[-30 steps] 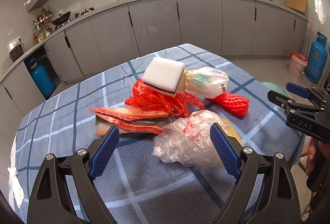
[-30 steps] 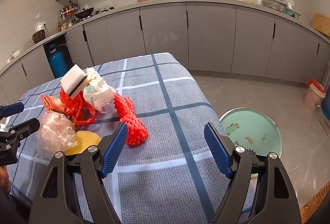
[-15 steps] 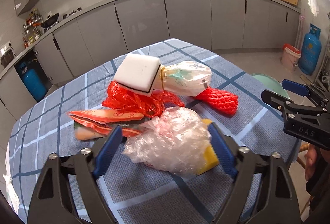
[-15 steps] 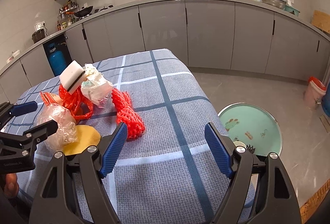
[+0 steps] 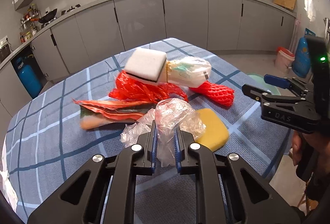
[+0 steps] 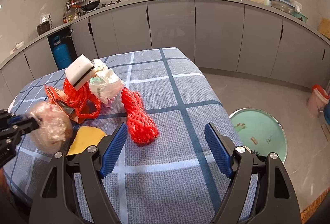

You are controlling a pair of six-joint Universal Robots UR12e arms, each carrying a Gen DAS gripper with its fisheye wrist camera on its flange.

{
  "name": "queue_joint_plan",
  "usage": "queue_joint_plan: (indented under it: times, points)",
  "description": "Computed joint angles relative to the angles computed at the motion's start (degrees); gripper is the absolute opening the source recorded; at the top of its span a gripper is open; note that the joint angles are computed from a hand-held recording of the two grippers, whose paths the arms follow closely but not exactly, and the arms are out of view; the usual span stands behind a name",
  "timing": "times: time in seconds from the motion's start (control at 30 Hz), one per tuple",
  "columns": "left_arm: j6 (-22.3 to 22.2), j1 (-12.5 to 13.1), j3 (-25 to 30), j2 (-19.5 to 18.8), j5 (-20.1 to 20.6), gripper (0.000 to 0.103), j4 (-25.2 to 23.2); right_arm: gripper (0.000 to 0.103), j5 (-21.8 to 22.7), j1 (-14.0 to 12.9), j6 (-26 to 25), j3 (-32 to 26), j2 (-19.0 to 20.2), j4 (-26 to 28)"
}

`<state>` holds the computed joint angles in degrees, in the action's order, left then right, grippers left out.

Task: Collect trash
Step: 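Grasp the clear plastic bag with the left tool while the right tool grasps the red net bag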

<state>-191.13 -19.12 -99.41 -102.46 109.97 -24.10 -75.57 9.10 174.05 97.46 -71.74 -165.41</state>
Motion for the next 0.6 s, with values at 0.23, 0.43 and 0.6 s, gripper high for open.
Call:
queue_joint_plan:
  times: [0.23,0.43,0.6]
  points:
    - [0.7,-0.2,-1.0,1.2,7.6,0.015,3.2,0.076,0.3,1.0,-1.8,-3.5,2.3,2.4]
    - [-0.7,0.6,-1.0,1.2,11.7,0.015,2.4,0.065,1.4,1.7,-4.3,-6.3,4.1,8.6]
    - [-1.3,1.3,-1.0,1.3,12.1,0.015,2.0,0.031,2.9,1.7,-6.2,-7.6,4.7,13.9]
